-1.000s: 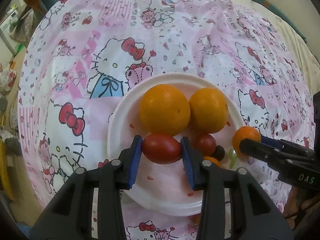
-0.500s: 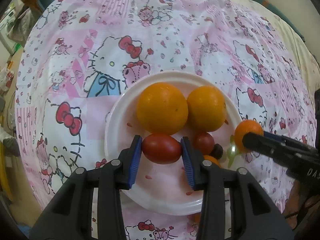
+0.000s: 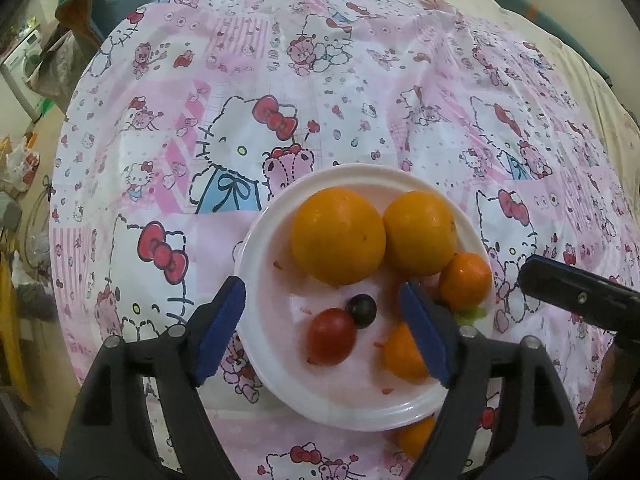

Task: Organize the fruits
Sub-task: 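Release the tomato and mandarin onto the plate, opening both grippers, then move both grippers back toward the last fruit beside the plate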

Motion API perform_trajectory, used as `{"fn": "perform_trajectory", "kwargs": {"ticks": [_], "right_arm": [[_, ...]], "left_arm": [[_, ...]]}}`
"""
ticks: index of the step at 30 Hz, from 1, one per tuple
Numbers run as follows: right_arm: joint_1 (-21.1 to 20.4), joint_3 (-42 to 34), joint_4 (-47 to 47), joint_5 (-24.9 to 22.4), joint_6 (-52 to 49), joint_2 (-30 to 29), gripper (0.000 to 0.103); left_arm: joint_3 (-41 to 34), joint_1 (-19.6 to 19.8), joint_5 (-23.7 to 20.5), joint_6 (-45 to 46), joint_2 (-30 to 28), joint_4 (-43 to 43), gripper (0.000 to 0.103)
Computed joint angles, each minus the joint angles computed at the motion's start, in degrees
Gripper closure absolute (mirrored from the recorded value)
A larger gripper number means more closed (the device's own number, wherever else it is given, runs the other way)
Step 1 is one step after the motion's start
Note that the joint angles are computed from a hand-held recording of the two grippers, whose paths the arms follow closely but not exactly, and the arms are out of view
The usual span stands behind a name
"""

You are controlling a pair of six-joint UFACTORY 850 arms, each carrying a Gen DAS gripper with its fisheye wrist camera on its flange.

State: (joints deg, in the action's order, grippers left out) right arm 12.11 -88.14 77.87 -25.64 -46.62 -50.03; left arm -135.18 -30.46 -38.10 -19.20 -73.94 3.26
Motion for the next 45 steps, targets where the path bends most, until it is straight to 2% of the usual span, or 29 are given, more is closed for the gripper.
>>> {"fn": "perform_trajectory", "kwargs": {"ticks": [12,16,18,19,21,25,29,36,38,41,45], "right_arm": [[0.43,3.09,4.72,1.29,-6.7,3.56,0.031],[0.65,4.98,5.93,1.7,-8.69,5.33,0.031],[0.77,6.85,7.74,1.85,-10.89,6.88,0.027],[0.83,7.43,8.42,1.9,-11.67,7.34,0.025],[1.18,9.59,9.91,2.64,-13.69,9.15,0.023],[1.88,12.98,11.01,3.78,-16.52,12.19,0.017],[3.08,16.38,12.7,7.01,-19.61,14.7,0.014],[3.4,20.03,15.83,5.54,-21.47,16.54,0.014],[3.51,20.68,16.33,5.09,-21.59,16.75,0.014],[3.42,20.59,13.48,3.29,-18.11,16.08,0.014],[2.99,19.35,8.96,-1.24,-11.92,13.69,0.014]], "left_arm": [[11.77,0.11,7.03,-1.91,7.83,-0.41,0.026],[16.86,-0.07,10.26,-5.25,11.31,2.68,0.026],[20.18,0.02,12.09,-7.47,13.53,3.26,0.026],[20.91,0.06,12.34,-7.57,14.07,2.97,0.024],[23.45,0.03,13.3,-9.29,15.86,3.99,0.013],[29.12,0.11,15.69,-7.97,19.56,1.88,0.011],[34.41,-0.13,17.44,-6.2,22.81,0.26,0.011],[41.14,-0.36,18.42,-5.49,26.99,-0.73,0.011],[42.75,-0.58,18.02,-8.63,27.94,2.86,0.011],[44.69,-0.7,17.48,-14.16,28.87,8.39,0.011],[46.76,0.12,17.7,-16.68,29.5,8.51,0.011]]}}
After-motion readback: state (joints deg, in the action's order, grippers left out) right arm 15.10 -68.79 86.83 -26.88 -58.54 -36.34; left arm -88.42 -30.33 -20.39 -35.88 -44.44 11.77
